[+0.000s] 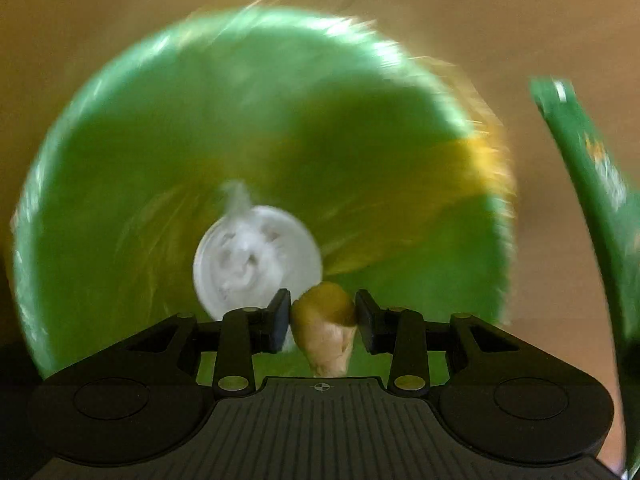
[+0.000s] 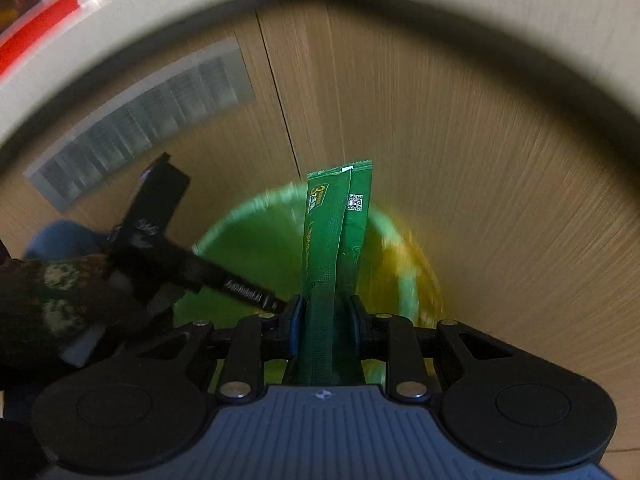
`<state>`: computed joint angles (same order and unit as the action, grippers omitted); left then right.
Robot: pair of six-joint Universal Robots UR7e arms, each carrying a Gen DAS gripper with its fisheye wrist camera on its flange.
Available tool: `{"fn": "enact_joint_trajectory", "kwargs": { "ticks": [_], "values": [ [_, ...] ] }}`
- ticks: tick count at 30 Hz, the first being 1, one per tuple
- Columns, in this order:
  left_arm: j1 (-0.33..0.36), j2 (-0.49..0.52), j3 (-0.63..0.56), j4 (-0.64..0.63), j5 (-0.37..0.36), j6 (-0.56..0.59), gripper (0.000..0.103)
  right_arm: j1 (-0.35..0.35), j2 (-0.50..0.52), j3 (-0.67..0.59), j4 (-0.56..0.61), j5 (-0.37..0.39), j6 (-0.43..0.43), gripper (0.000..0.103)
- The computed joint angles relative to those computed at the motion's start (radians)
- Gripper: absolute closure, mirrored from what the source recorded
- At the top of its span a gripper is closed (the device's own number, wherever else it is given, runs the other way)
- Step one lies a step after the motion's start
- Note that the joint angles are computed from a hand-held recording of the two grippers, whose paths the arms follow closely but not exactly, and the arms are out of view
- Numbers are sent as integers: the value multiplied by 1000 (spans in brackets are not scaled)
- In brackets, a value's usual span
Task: Collect trash
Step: 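Carry the ginger and green packet over the trash bin and open both tools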
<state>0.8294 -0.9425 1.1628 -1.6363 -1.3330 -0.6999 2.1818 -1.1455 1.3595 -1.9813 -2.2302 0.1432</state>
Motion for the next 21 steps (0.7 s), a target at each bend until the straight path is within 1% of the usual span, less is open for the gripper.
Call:
{"fn": "enact_joint_trajectory", "kwargs": {
  "ticks": [2, 4, 6, 8, 11, 13, 15, 18, 21],
  "values": [
    [12, -4, 7, -32, -25, -3, 64, -21, 7, -2, 36, 13, 29, 80],
    [9, -9, 10, -54, -23, 25, 64, -41, 21, -16, 91, 29, 87, 80],
    [5, -19, 17, -57, -9, 38, 64, -65, 37, -32, 140, 58, 129, 80],
    [0, -33, 29, -82, 9, 38, 64, -79, 62, -49, 190, 64, 159, 80],
    [-20, -64, 61, -173, 66, 68, 64, -85, 105, -72, 260, 62, 179, 80],
    [-33, -88, 87, -243, 101, 95, 64, -96, 131, -91, 306, 97, 197, 80],
    [-39, -102, 106, -290, 120, 110, 64, -111, 159, -120, 360, 154, 239, 80],
    [-33, -109, 107, -300, 109, 105, 64, -146, 202, -165, 414, 252, 300, 80],
    [-29, -108, 102, -273, 111, 100, 64, -158, 247, -197, 443, 257, 324, 77]
  ]
}}
